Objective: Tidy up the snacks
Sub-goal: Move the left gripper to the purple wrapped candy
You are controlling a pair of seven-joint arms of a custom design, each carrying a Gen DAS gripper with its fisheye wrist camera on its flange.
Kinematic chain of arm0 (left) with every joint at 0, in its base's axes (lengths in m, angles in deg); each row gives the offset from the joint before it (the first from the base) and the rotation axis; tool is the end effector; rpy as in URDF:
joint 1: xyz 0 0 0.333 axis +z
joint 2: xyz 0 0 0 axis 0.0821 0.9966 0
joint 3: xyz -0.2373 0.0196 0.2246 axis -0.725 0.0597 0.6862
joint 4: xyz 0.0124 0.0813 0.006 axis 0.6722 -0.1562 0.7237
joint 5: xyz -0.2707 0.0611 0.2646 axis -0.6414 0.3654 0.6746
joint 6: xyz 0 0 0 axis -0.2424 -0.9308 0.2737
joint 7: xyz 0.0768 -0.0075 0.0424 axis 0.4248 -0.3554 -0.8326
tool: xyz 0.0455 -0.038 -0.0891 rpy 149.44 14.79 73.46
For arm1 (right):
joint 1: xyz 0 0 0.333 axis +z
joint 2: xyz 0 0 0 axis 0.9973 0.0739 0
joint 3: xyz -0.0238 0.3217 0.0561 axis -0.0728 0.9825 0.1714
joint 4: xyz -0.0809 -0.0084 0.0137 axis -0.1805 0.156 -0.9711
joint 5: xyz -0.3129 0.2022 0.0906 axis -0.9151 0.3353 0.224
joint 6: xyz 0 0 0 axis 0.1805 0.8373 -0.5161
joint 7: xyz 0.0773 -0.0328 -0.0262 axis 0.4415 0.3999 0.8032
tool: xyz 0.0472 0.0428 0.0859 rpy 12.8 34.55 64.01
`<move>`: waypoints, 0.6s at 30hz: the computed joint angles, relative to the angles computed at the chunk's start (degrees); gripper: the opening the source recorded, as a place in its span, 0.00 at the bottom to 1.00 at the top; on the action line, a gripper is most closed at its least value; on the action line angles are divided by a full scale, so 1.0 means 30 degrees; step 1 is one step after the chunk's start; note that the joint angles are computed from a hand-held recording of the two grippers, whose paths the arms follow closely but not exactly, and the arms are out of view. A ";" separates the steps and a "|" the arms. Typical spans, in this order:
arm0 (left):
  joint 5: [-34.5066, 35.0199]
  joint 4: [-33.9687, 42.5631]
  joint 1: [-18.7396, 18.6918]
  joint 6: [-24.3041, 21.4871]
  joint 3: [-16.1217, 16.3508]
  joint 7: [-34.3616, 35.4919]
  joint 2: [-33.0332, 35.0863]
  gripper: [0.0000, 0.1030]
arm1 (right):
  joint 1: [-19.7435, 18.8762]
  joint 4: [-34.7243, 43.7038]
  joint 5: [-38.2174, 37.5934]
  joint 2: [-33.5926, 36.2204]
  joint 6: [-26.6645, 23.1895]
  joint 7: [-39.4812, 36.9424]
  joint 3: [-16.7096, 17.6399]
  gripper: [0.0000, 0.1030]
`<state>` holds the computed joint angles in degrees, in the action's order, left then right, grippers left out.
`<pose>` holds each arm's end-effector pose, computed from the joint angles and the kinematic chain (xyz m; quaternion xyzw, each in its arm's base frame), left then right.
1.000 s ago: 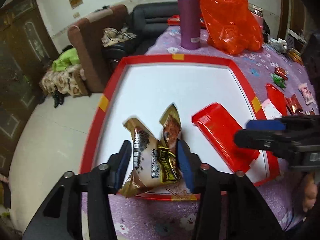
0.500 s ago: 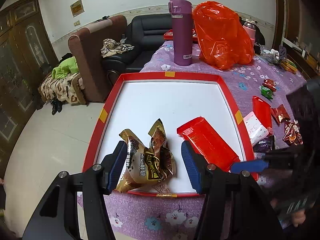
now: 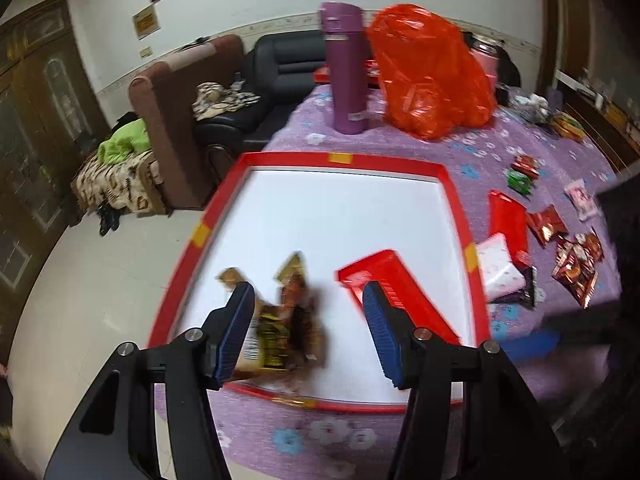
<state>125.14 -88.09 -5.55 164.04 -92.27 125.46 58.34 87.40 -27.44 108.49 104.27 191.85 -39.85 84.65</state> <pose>0.6086 -0.2094 0.4831 -0.6669 0.6490 -0.1988 0.3074 0.6578 0.1250 0.4223 -0.7946 0.4062 0.2309 0.3877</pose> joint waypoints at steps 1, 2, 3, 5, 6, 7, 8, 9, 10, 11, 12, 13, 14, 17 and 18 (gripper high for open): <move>-0.0145 0.0204 -0.0063 0.0061 -0.0147 0.0310 0.0218 0.57 | -0.0250 -0.0077 0.0391 -0.0117 0.0045 -0.0305 -0.0030 0.67; -0.0280 0.0327 -0.0108 0.0151 -0.0230 0.0571 0.0358 0.57 | -0.0522 -0.0216 0.0813 -0.0269 0.0282 -0.0620 -0.0126 0.67; -0.0534 0.0564 -0.0184 0.0312 -0.0405 0.1078 0.0626 0.57 | -0.0848 -0.0613 0.1359 -0.0570 0.1043 -0.1134 -0.0329 0.68; -0.0931 0.0921 -0.0342 0.0629 -0.0566 0.1784 0.1012 0.57 | -0.1094 -0.1198 0.1580 -0.1008 0.2560 -0.1609 -0.0713 0.70; -0.1184 0.1163 -0.0455 0.0799 -0.0668 0.2067 0.1246 0.57 | -0.1268 -0.1339 0.1445 -0.1086 0.3229 -0.1477 -0.1002 0.71; -0.1520 0.1382 -0.0518 0.0935 -0.0770 0.2458 0.1463 0.57 | -0.1470 -0.1428 0.1386 -0.1130 0.3516 -0.1294 -0.1154 0.71; -0.1915 0.1588 -0.0555 0.1089 -0.0919 0.3034 0.1677 0.57 | -0.1761 -0.1426 0.1363 -0.1091 0.3592 -0.1158 -0.1298 0.71; -0.2214 0.1865 -0.0665 0.1150 -0.1073 0.3674 0.1941 0.57 | -0.2105 -0.1475 0.1317 -0.1019 0.3645 -0.1029 -0.1478 0.72; -0.2346 0.2062 -0.0819 0.1137 -0.1100 0.4066 0.2122 0.57 | -0.2304 -0.1530 0.1238 -0.1019 0.3686 -0.0957 -0.1527 0.72; -0.2459 0.2342 -0.1001 0.1038 -0.1128 0.4432 0.2347 0.57 | -0.2399 -0.1734 0.1211 -0.1090 0.3912 -0.0872 -0.1537 0.72; -0.2639 0.2644 -0.1156 0.0892 -0.1195 0.4883 0.2585 0.57 | -0.2620 -0.1833 0.1250 -0.1023 0.4013 -0.0869 -0.1610 0.72; -0.2833 0.2991 -0.1318 0.0686 -0.1244 0.5271 0.2846 0.57 | -0.2747 -0.1792 0.1200 -0.1024 0.3984 -0.0727 -0.1616 0.72; -0.2976 0.3189 -0.1466 0.0562 -0.1244 0.5511 0.2994 0.57 | -0.2851 -0.1720 0.1166 -0.0882 0.4109 -0.0649 -0.1640 0.72; -0.3470 0.3716 -0.1769 0.0422 -0.1341 0.6341 0.3411 0.57 | -0.2846 -0.1974 0.1317 -0.1012 0.5066 -0.0823 -0.1480 0.72; -0.3668 0.3857 -0.1835 0.0392 -0.1405 0.6646 0.3525 0.57 | -0.2779 -0.1938 0.1219 -0.0990 0.5281 -0.0920 -0.1428 0.72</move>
<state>114.14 -76.52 -11.06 165.22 -96.49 145.40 68.91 79.06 -33.25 112.14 101.30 207.70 -42.60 80.37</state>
